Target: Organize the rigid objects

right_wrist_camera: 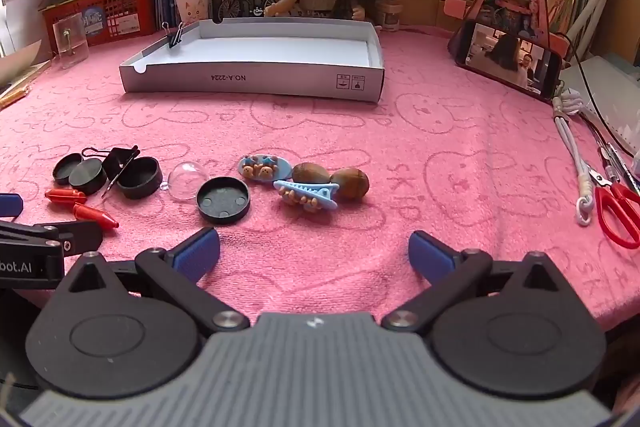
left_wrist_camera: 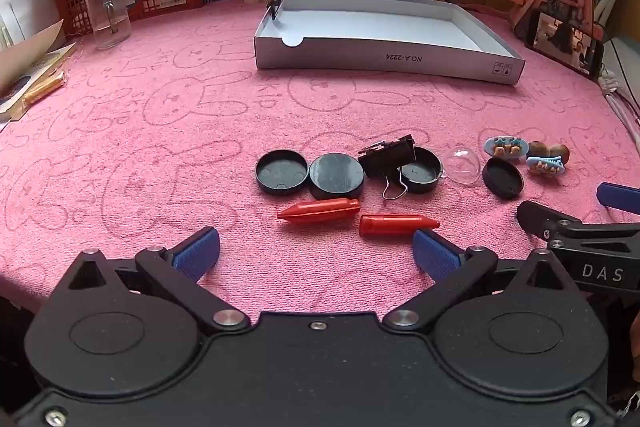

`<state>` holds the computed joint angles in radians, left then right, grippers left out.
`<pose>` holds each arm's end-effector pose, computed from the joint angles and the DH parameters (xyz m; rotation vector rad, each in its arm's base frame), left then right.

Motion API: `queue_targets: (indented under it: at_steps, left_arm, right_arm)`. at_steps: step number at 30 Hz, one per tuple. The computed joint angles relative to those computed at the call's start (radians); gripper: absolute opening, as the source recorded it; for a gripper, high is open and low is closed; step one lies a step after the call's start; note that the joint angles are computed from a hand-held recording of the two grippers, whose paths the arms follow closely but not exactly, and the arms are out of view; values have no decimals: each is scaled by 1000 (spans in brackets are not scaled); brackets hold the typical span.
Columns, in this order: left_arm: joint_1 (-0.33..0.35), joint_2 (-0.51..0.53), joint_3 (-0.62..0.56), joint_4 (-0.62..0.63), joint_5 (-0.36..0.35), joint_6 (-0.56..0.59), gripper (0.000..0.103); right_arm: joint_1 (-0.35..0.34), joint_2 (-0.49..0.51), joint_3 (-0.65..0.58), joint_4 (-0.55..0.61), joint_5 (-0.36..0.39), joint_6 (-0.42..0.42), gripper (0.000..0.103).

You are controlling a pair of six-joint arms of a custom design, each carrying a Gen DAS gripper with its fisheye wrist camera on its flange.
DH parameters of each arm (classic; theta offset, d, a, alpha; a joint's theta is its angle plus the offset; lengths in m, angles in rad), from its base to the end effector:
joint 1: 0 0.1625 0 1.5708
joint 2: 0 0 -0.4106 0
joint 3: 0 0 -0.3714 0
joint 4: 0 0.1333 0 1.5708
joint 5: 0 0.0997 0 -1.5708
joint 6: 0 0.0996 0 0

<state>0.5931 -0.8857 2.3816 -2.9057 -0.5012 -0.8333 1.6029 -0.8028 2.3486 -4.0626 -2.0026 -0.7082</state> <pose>-0.1904 -0.3944 0.0469 0.2638 2.1890 -0.9167 0.1052 -0.4231 0.1145 0.5855 -2.2153 0.9337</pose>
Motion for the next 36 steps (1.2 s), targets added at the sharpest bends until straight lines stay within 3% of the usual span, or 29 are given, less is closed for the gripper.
queue_targets:
  at_steps: [10, 36]
  left_arm:
    - [-1, 0, 0, 4, 3, -1, 103]
    - [-1, 0, -1, 8, 4, -2, 103]
  right_arm:
    - [-26, -16, 9, 2, 22, -19, 103]
    - [4, 0, -4, 11, -11, 7, 103]
